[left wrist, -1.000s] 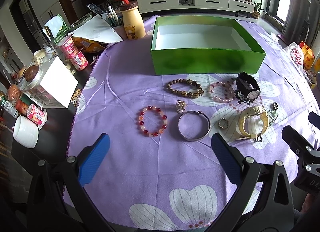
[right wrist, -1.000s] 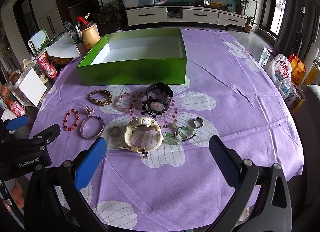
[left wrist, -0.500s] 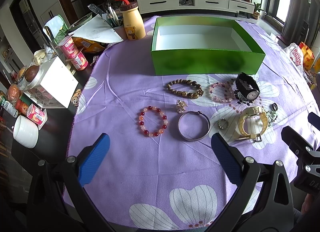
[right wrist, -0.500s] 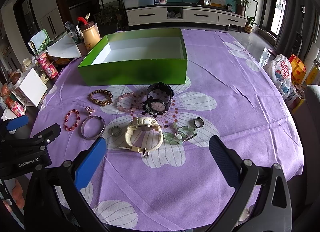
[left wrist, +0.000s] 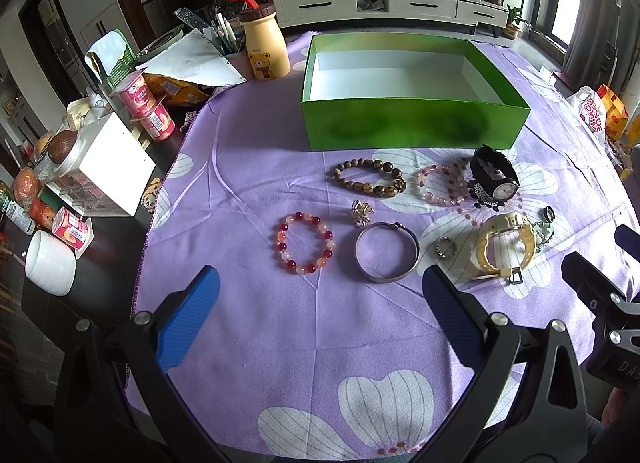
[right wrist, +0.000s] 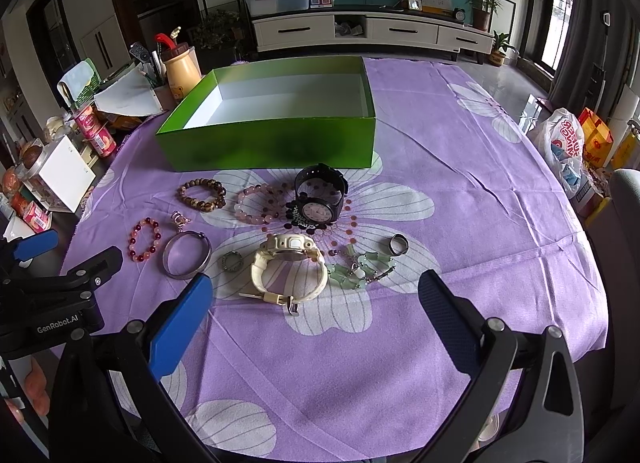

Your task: Organize jewelry

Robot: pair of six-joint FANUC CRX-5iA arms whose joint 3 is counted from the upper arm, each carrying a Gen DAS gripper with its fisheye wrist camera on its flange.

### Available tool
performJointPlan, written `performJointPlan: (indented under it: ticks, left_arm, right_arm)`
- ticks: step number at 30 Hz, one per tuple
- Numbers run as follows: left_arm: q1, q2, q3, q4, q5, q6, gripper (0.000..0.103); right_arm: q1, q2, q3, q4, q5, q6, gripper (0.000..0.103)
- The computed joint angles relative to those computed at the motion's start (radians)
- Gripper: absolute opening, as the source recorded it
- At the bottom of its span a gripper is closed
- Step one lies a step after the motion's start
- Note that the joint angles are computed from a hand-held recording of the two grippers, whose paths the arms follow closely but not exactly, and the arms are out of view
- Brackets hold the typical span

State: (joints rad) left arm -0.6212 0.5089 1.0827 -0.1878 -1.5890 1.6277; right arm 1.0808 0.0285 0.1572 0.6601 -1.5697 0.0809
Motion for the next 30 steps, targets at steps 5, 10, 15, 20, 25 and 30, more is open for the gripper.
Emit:
performJointPlan:
  ticks: [5,10,15,20,25,30]
  left_arm:
    - [-0.001,0.001,0.0,0.001,0.002,0.0,0.101]
    - [-0.002,-0.001,-0.006,0.001,0.011,0.001,0.101]
    - [0.002,-0.02,-0.04,0.01,0.043,0.012,0.101]
    - [0.044,-0.049,-0.125,0.1,0.111,0.033,0.101]
    - [0.091,-0.106,-0.281,0.199,0.219,0.016,0.101]
    - [0.108,-0.155,-0.417,0.247,0.302,-0.029,0.101]
  right_arm:
    - [0.0,0.001,0.001,0.001,0.0,0.0,0.102]
    - [0.0,0.002,0.002,0.002,-0.001,0.001,0.102]
    - [-0.002,-0.002,-0.003,0.008,0.007,-0.006,0.102]
    - [0.001,-0.102,-0.139,0.045,0.16,-0.052,0.102]
    - [0.011,-0.185,-0.27,0.079,0.254,-0.086,0.102]
    - [0.024,-0.222,-0.348,0.079,0.308,-0.098,0.098]
